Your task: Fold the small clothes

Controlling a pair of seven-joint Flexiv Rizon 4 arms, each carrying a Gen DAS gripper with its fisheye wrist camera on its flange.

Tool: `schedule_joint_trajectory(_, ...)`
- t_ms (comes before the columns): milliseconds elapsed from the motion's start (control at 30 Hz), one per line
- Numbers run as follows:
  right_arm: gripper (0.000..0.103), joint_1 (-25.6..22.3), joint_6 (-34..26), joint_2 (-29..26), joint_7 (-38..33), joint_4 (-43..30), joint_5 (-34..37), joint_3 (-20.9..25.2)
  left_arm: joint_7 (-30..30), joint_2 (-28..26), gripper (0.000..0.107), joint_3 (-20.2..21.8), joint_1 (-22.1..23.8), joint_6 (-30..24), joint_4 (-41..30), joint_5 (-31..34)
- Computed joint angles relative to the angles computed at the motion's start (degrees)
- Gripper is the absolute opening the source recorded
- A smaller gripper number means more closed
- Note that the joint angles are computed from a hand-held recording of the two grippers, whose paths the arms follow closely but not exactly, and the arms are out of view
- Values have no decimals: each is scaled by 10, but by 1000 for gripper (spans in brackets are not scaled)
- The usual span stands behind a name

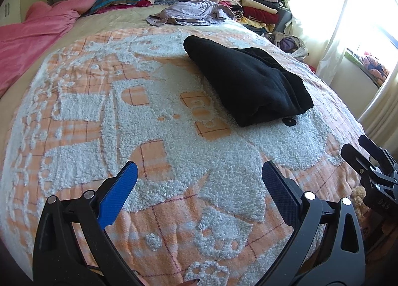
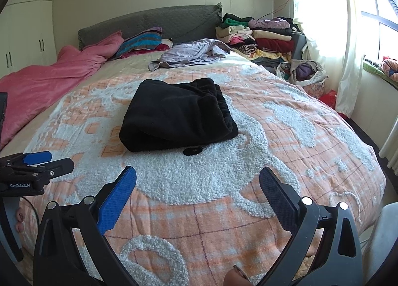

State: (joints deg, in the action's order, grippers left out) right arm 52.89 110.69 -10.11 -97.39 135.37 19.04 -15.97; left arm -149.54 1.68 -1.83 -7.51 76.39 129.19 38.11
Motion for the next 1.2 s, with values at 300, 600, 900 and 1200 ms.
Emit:
schedule_joint_trajectory(300, 99, -7, 0, 0, 1, 0, -3, 5, 1, 4, 94, -2, 1, -4, 2, -6)
schedule_joint_trajectory(600, 99, -3, -4, 4, 4, 2, -9, 0, 5, 4, 94, -5, 1, -14, 2, -11)
schedule_joint_trajectory(900, 99, 28, -6, 7, 2, 6, -3, -30, 10, 7, 94, -5, 1, -14, 5, -17)
schedule_joint_trajectory(1200, 99, 31, -6, 7, 4, 6, -4, -35, 0, 12, 94, -9, 3, -32, 3, -10)
